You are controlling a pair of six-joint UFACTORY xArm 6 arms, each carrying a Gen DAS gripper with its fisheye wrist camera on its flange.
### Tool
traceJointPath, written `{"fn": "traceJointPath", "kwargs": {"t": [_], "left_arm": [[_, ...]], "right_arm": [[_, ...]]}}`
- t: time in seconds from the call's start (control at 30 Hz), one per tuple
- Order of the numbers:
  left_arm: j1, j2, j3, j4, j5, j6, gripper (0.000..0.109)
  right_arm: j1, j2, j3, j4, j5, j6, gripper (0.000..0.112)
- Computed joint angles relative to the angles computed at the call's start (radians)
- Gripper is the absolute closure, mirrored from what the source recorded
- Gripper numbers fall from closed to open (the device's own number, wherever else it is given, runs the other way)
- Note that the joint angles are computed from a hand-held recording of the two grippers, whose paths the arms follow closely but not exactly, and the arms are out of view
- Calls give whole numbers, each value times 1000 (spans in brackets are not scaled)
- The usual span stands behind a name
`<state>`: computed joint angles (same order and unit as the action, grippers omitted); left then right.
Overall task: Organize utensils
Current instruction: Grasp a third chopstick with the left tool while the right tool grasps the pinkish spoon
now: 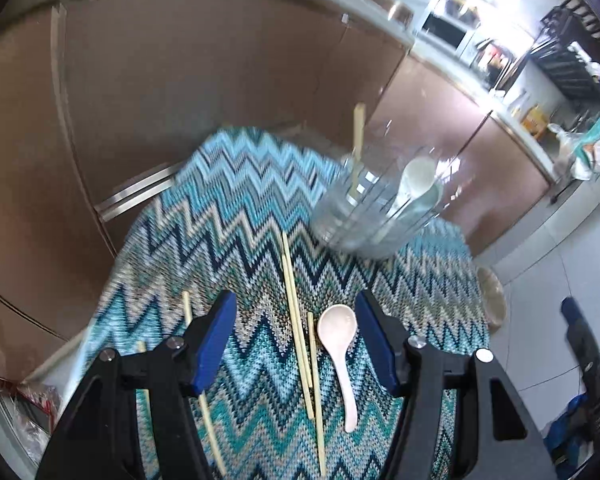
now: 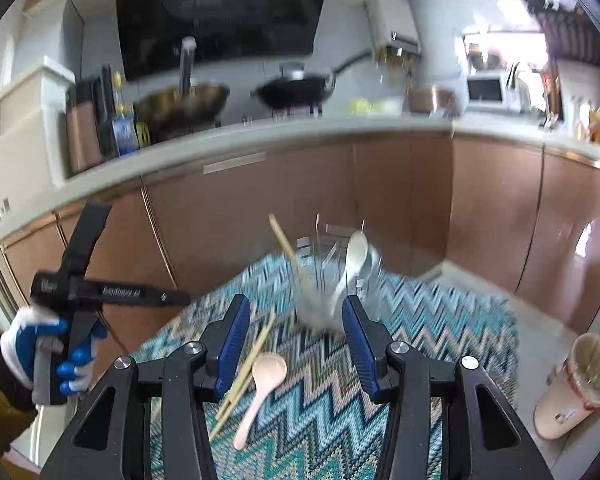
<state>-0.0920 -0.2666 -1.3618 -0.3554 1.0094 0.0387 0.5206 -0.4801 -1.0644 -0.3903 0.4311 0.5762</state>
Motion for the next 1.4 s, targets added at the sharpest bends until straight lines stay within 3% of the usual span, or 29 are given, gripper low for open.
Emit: {"fn": "traceJointPath", "kwargs": {"t": [0.33,0.47,0.73,0.97,1.13,1.33,1.4], "left_arm": [[-13,356,-266,-40,98,-18,58],[-29,474,-392,-26,152,-26,65],[-45,622,-561,21,222,-56,81],[-48,724,-684,46,290,-90,89],[-52,808,-814,43,352,-112,92],[-45,958,-1058,45,462,-152,97],[-40,1042,-1201,49,522,-172,97]], "right_arm": [[-49,181,-4,455,-3,-392,67],[-64,256,-55,667,41,-594,71],[-93,382,-173,935,167,-872,83],[-131,482,-278,1076,292,-1001,89],[-156,556,-371,1105,394,-1042,89],[-173,631,-462,1117,478,-1067,98],[-179,646,-482,1114,500,-1067,99]]}}
